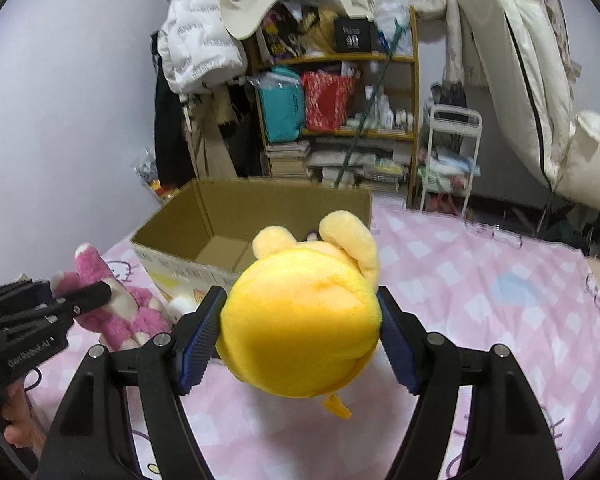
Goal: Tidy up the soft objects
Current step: 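Lift the yellow plush with the right tool while the left tool lifts the pink plush over the box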
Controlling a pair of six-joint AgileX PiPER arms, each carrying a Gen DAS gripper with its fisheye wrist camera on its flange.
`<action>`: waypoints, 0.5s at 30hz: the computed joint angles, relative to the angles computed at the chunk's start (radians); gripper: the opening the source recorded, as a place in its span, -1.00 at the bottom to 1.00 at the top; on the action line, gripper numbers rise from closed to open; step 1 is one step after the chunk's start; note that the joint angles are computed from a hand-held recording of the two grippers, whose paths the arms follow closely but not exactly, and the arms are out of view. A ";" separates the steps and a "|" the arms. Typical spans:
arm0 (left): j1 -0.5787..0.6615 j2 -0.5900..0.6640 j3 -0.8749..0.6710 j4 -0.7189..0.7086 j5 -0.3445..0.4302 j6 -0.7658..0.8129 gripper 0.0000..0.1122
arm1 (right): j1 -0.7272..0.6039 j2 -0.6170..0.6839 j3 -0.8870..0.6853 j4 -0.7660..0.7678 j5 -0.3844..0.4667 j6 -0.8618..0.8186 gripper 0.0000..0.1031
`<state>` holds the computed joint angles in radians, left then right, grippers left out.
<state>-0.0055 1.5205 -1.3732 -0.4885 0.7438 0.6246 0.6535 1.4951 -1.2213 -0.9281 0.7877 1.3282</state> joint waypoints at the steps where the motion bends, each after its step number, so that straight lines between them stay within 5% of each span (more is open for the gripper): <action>1: 0.006 -0.016 0.003 -0.022 -0.006 0.022 -0.48 | 0.010 -0.003 -0.005 -0.018 0.010 0.000 0.50; 15: -0.009 -0.067 -0.103 -0.124 -0.109 0.117 -0.48 | 0.032 0.018 -0.138 -0.131 0.038 -0.041 0.50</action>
<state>-0.0148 1.4537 -1.4759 -0.6128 0.6346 0.7417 0.6855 1.5129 -1.3595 -1.0592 0.8253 1.2873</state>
